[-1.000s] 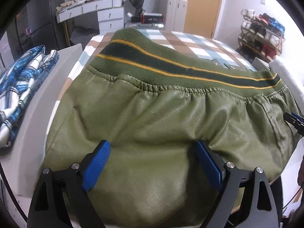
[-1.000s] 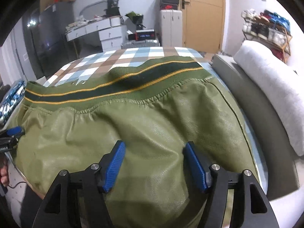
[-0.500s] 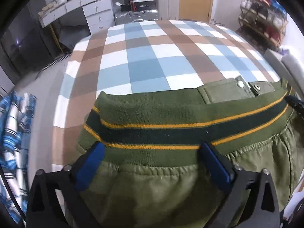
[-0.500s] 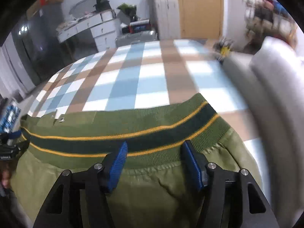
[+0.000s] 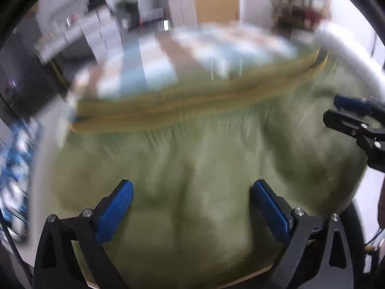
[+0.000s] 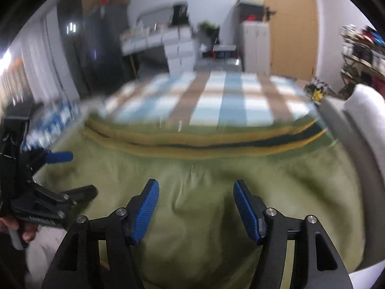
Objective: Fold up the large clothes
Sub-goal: 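Press and smooth the jacket back flat with both open tools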
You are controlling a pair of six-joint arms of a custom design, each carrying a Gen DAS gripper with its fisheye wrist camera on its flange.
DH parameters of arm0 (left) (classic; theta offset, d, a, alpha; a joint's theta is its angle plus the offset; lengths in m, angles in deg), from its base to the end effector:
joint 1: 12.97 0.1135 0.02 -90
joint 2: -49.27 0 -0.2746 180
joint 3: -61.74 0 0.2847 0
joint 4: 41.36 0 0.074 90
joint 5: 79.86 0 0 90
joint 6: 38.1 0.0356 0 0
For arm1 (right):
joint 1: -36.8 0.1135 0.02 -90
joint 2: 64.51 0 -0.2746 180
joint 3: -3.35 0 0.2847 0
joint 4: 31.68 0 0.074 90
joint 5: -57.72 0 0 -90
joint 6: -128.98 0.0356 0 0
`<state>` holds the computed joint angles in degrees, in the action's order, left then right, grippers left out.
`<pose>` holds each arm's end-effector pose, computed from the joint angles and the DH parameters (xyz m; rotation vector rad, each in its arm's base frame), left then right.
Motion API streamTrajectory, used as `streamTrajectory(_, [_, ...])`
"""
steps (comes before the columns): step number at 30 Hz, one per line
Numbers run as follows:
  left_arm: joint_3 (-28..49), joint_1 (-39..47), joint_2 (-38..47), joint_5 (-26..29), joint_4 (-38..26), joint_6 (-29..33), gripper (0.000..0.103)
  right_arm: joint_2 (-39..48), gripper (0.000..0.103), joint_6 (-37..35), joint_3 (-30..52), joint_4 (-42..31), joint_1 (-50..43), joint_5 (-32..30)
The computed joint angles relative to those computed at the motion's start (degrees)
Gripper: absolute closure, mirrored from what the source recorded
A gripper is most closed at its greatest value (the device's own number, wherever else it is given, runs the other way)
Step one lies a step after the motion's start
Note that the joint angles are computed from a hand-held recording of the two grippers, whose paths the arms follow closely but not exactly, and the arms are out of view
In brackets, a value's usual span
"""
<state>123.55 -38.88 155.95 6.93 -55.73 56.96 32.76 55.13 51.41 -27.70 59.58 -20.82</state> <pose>0.3216 -0.1540 0.0816 0.6757 2.5140 -0.0578 0.2954 0.1164 0.0930 -0.0388 2.3422 0.0998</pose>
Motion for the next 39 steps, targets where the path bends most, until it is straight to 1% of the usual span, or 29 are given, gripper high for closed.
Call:
streamTrajectory(1, [-1.9, 1.2, 0.6, 1.6, 5.1, -0.7, 0.001, 4.8, 0.037, -0.3, 2.5, -1.2, 0.2, 0.6])
streamTrajectory(2, [-2.9, 2.1, 0.8, 3.1, 7.6, -1.0, 0.001, 7.1, 0.037, -1.9, 2.5, 1.8, 1.2, 3.2])
streamTrajectory(3, [-2.9, 2.3, 0.7, 3.5, 7.5, -1.1, 0.001, 8.6, 0.037, -4.3, 1.6, 6.0, 2.6, 6.4])
streamTrajectory(4, [-2.6, 2.2, 0.7, 3.0, 6.9, -1.3, 0.001, 8.9, 0.037, -4.7, 1.9, 5.7, 3.1, 7.3])
streamTrajectory(6, [-2.6, 2.0, 0.8, 2.6, 7.3, -1.6, 0.001, 5.8, 0.037, -2.1, 2.2, 1.3, 1.2, 2.5])
streamTrajectory(7, [-2.8, 2.1, 0.8, 2.8, 7.9, -1.3, 0.001, 2.9, 0.039, -0.7, 0.6, 1.1, -0.3, -0.6])
streamTrajectory(8, [-3.4, 2.1, 0.6, 3.0, 8.6, -1.5, 0.001, 0.0, 0.039, 0.5, -1.5, 1.8, -0.9, -0.9])
streamTrajectory(9, [-4.1, 2.1, 0.3, 3.0, 9.2, -1.6, 0.001, -4.2, 0.036, 1.3, -5.1, 4.2, -1.6, 0.5])
streamTrajectory(11, [-5.0, 2.0, 0.1, 2.8, 10.8, -1.8, 0.001, -10.5, 0.034, 1.2, -10.4, 6.6, -2.5, 7.0])
streamTrajectory(12, [-5.2, 1.8, 0.2, 2.7, 11.3, -2.1, 0.001, -11.2, 0.028, 1.1, -11.4, 6.9, -3.1, 9.1])
streamTrajectory(14, [-5.4, 1.6, 0.3, 2.5, 11.9, -2.3, 0.001, -5.7, 0.026, 0.7, -8.6, 3.5, -7.4, 7.5])
streamTrajectory(15, [-5.9, 1.5, 0.1, 2.4, 12.2, -2.5, 0.001, -1.2, 0.024, -1.1, -7.6, 5.2, -10.0, 3.5])
streamTrajectory(16, [-6.2, 1.4, -0.1, 2.4, 12.3, -2.5, 0.001, 0.7, 0.023, -1.9, -9.5, 12.3, -11.5, 1.1])
streamTrajectory(17, [-6.6, 1.5, -0.2, 2.5, 12.7, -2.6, 0.001, 1.4, 0.023, -2.1, -9.3, 12.7, -11.8, 0.5])
streamTrajectory(18, [-6.9, 1.4, -0.3, 2.4, 13.1, -2.7, 0.001, 1.2, 0.023, -1.9, -8.3, 10.7, -11.4, 1.4])
streamTrajectory(20, [-7.2, 1.4, -0.4, 2.4, 13.7, -2.8, 0.001, 0.8, 0.023, -0.7, -4.5, 3.4, -9.9, 3.9])
streamTrajectory(21, [-7.3, 1.4, -0.4, 2.3, 13.8, -2.8, 0.001, 0.2, 0.025, -0.2, -3.2, 0.5, -9.2, 4.7])
streamTrajectory(22, [-7.3, 1.4, -0.5, 2.3, 13.8, -2.9, 0.001, -1.3, 0.027, 0.0, -3.2, 0.0, -8.5, 4.8])
streamTrajectory(23, [-7.4, 1.3, -0.5, 2.3, 13.8, -2.9, 0.001, -3.3, 0.030, -0.1, -4.6, 2.0, -7.9, 4.8])
streamTrajectory(25, [-7.6, 1.3, -0.6, 2.2, 14.3, -3.0, 0.001, -9.6, 0.028, -0.4, -9.4, 7.5, -5.0, 6.6])
streamTrajectory(27, [-8.1, 1.3, -0.7, 2.1, 15.1, -3.1, 0.001, -10.8, 0.026, -1.4, -10.5, 9.0, -1.4, 11.7])
streamTrajectory(29, [-8.2, 1.2, -0.6, 2.0, 15.5, -3.2, 0.001, -4.4, 0.025, -1.5, -6.4, 6.6, -2.0, 9.9])
streamTrajectory(30, [-8.3, 1.2, -0.6, 1.9, 15.5, -3.2, 0.001, 2.1, 0.020, -0.7, -2.5, 4.0, -4.3, 4.9])
streamTrajectory(31, [-8.4, 1.2, -0.6, 1.9, 15.8, -3.2, 0.001, 6.7, 0.019, -0.9, -0.9, 4.8, -4.2, 5.6])
streamTrajectory(32, [-8.6, 1.2, -0.7, 1.9, 16.0, -3.3, 0.001, 8.8, 0.016, -3.8, -2.0, 11.0, -1.6, 10.8])
streamTrajectory(33, [-8.8, 1.2, -0.8, 1.9, 16.3, -3.3, 0.001, 10.7, 0.016, -4.3, -0.5, 10.5, -0.1, 14.1])
streamTrajectory(34, [-8.9, 1.2, -0.9, 1.9, 16.5, -3.3, 0.001, 10.9, 0.015, -3.0, 0.0, 10.0, 0.0, 14.4])
streamTrajectory(36, [-8.6, 1.2, -1.0, 1.9, 15.7, -3.4, 0.001, 11.1, 0.011, -2.8, 1.0, 9.2, -1.2, 12.0])
streamTrajectory(39, [-7.6, 1.8, -3.1, 3.2, 10.5, -3.8, 0.001, 11.4, 0.011, -3.2, 2.0, 8.4, -1.4, 11.1])
